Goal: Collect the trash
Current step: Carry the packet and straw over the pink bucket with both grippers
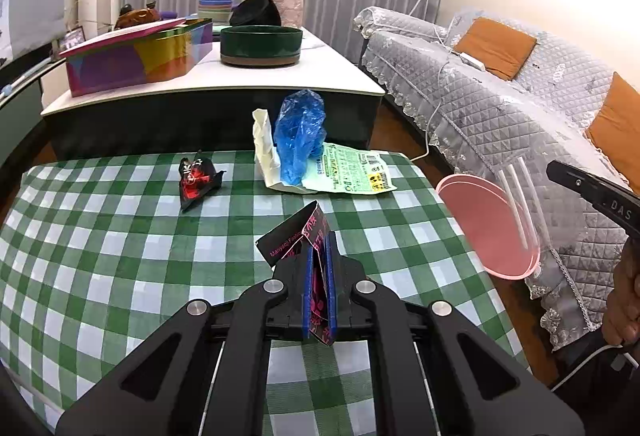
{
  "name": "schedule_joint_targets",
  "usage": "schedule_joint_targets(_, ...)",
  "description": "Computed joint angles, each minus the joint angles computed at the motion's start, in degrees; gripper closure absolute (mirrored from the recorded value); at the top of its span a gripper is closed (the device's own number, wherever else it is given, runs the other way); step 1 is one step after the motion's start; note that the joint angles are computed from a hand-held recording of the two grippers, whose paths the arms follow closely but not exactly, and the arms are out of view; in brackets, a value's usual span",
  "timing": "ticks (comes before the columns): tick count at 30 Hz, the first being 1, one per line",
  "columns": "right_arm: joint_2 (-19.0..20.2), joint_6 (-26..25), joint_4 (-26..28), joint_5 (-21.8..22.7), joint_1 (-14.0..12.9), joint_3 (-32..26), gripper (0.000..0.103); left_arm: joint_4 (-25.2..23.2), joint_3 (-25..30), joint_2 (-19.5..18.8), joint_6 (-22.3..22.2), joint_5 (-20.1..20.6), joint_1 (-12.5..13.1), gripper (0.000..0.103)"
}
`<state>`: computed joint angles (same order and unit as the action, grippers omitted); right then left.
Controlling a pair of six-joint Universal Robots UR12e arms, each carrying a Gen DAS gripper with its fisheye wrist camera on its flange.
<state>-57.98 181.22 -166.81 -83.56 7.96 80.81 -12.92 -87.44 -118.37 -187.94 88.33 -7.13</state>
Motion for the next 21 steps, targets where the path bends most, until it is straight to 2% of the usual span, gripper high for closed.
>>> schedule_joint_targets(10, -0.09, 1.19, -1.41, -2.28, -0.95, -0.16, 0.101, -1.41, 1.70, -0.43, -0.17, -0.72, -0.49, 0.097)
schedule_joint_targets(21, -0.12, 6.55, -2.45, -3.83, -3.85, -1.34, 0.101, -4.09, 8.66, -3.29, 0.53, -1.70, -2.29, 0.097)
